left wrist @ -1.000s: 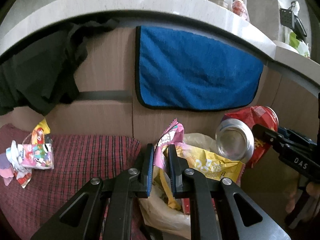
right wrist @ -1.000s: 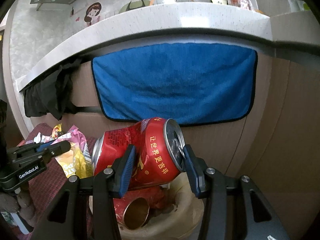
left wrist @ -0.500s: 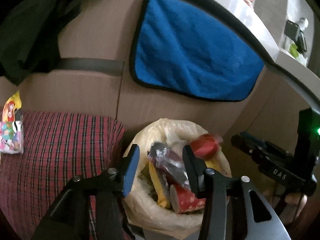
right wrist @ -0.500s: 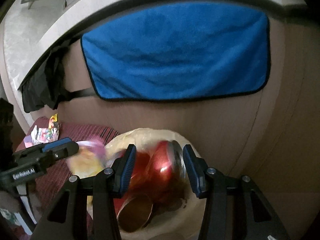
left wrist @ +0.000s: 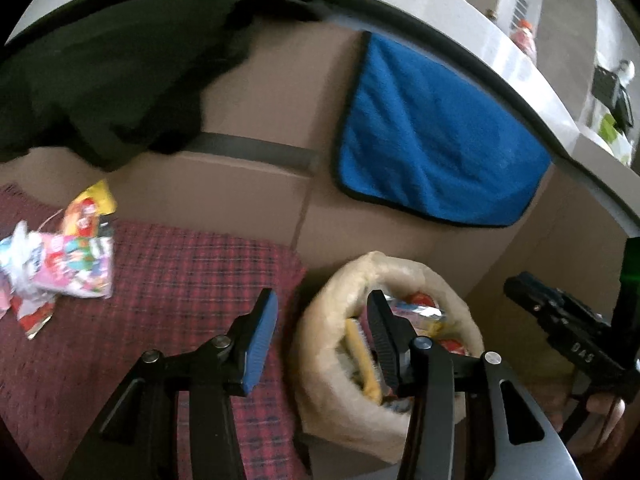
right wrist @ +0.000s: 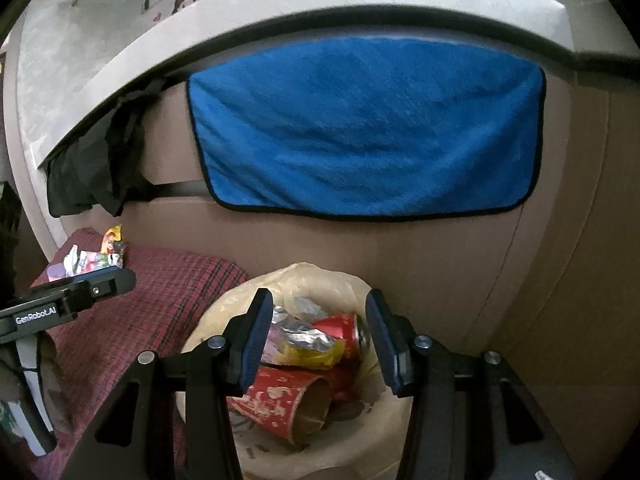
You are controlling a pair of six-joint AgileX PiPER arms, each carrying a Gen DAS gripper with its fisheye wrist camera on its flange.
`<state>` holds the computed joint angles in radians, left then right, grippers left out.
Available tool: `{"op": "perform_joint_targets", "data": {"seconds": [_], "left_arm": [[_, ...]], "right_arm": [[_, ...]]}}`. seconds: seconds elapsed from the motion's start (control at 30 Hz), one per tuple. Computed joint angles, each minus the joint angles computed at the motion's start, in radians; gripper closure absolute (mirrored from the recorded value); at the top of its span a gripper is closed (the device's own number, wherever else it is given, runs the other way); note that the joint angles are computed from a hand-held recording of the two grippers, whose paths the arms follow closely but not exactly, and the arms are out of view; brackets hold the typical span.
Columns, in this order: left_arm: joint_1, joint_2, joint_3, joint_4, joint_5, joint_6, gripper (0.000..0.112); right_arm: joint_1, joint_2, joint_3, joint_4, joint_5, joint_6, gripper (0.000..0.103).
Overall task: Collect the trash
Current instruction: 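Move the left tool back to the bed and grasp the pink sponge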
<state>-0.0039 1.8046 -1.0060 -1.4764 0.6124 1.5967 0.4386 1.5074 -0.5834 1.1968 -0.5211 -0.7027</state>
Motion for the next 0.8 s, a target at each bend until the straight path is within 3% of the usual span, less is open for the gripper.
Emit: {"op": "perform_joint_targets", "data": {"seconds": [0.4, 0.8], "left_arm": [[0.324, 0.024, -0.056, 0.067, 0.114, -0.024, 0.065], [0.626, 0.258, -0.357, 0.224, 0.199, -0.183, 0.065]], "right_arm": [[0.173, 0.046, -0.168, 0.206, -0.038, -0.19, 0.057], [0.304, 0.348, -0.594, 0.441, -0.001, -0.515, 0.058]]}}
